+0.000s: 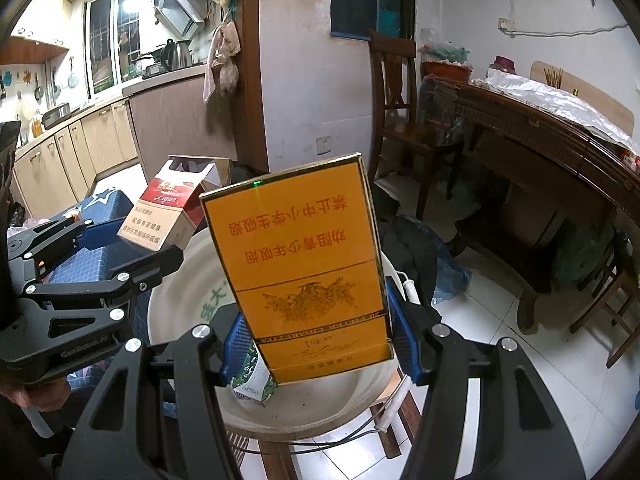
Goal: Collect trash
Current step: 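Open both tools to drop the cigarette pack and yellow box into the bucket, then swing both open tools back to the table toward the foil packets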
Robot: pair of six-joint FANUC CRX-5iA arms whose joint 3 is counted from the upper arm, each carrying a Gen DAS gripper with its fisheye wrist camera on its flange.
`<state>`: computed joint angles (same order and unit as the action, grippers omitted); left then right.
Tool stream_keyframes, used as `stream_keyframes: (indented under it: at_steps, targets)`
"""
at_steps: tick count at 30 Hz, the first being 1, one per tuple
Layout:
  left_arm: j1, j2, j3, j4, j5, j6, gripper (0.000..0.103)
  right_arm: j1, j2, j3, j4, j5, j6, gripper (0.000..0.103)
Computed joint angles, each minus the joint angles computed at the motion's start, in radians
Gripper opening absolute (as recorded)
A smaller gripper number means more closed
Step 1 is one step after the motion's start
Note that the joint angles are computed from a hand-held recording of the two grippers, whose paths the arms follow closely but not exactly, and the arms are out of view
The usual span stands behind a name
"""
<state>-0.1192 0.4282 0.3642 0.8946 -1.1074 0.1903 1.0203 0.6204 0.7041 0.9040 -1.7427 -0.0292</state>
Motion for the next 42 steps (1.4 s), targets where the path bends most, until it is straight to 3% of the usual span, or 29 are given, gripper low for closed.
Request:
stream_keyframes:
  at_steps: [5,6,9,28,36,42]
  targets:
    - [-0.006,-0.003,-0.005,0.002,0.021,-0.012,0.060,-0.005,-0.006,-0.011,-0.009,0.010,0.010,0.061]
    - [-0.007,-0.007,-0.013,0.005,0.030,-0.016,0.062,-0.007,-0.003,-0.005,-0.015,0.005,0.016,0.067]
    - [-0.009,-0.006,-0.010,0.007,0.041,-0.007,0.077,-0.011,-0.002,-0.005,-0.013,0.005,0.018,0.069]
    - [-0.015,-0.019,-0.032,0.010,0.067,-0.028,0.077,-0.008,-0.030,-0.048,-0.012,0.012,-0.015,0.069]
    - [-0.004,-0.041,-0.068,0.028,0.104,-0.053,0.077,-0.001,-0.012,-0.022,0.008,0.026,-0.007,0.069]
    - [0.033,-0.050,-0.080,0.039,0.128,-0.063,0.077,-0.002,0.052,0.077,0.030,0.050,0.046,0.069]
